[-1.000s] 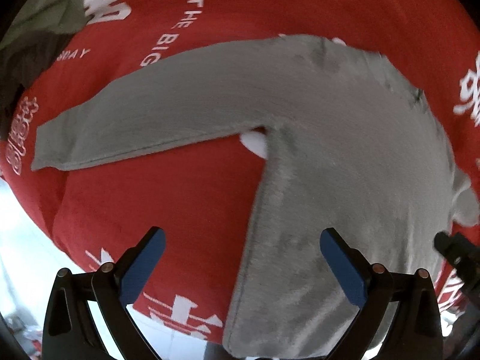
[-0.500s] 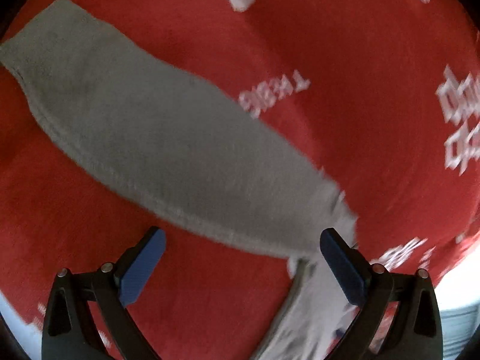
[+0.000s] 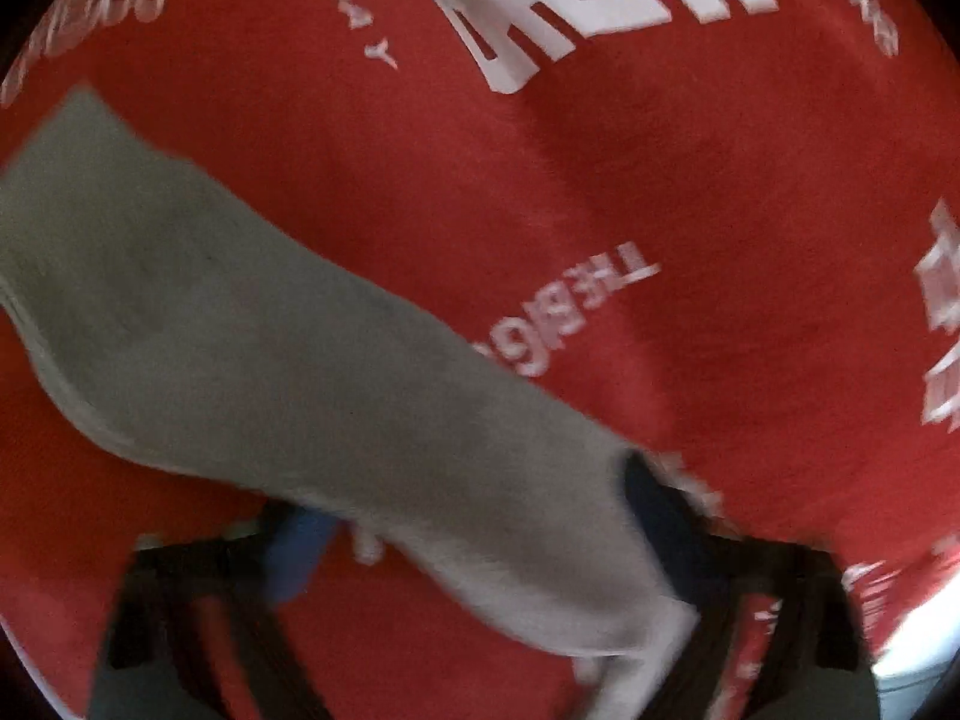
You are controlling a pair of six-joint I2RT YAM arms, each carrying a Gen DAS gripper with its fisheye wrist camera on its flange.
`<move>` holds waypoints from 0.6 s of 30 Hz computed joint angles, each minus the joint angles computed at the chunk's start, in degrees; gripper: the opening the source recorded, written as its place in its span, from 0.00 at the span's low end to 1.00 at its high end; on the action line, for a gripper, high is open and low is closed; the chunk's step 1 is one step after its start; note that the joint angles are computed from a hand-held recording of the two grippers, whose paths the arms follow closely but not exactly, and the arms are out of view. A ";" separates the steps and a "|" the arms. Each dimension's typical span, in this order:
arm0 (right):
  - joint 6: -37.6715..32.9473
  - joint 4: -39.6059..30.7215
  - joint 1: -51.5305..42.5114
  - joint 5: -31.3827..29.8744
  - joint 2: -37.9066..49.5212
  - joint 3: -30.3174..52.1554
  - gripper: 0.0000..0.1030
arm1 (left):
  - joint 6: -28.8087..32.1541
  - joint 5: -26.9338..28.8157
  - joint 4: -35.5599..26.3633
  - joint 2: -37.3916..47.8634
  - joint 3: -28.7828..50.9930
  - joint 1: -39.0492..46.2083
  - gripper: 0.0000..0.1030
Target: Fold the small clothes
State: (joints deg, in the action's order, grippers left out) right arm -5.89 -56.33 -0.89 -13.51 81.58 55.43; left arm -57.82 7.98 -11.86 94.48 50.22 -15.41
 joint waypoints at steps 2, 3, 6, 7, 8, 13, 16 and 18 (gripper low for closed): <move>-0.08 -0.54 -1.16 -0.47 -0.69 -0.41 1.00 | 4.73 -2.50 -6.08 2.57 4.18 -1.02 0.18; 0.23 -0.59 -1.40 -0.57 -0.61 -0.40 0.98 | 5.77 -2.95 -6.70 2.92 4.76 -1.39 0.19; -1.24 -2.43 -6.02 -2.18 -2.06 -0.61 0.86 | 9.49 -6.66 -10.36 2.00 7.76 -3.80 0.12; -2.19 -3.09 -7.88 -2.35 -2.52 -0.56 0.83 | 10.42 -7.87 -11.71 1.74 9.24 -5.01 0.12; -3.06 -3.62 -9.56 -2.55 -2.71 -0.41 0.78 | 11.78 -9.03 -13.18 1.31 11.35 -6.96 0.12; -11.83 -8.57 -23.68 -5.01 -1.35 3.04 0.77 | 17.22 -13.63 -19.90 6.09 27.43 -16.74 0.12; -16.79 -10.40 -30.69 -5.70 1.08 6.40 0.77 | 19.85 -15.10 -23.80 13.67 41.20 -23.97 0.12; -20.11 -11.59 -36.22 -6.26 3.54 9.44 0.77 | 21.17 -14.64 -27.14 22.78 53.45 -28.76 0.12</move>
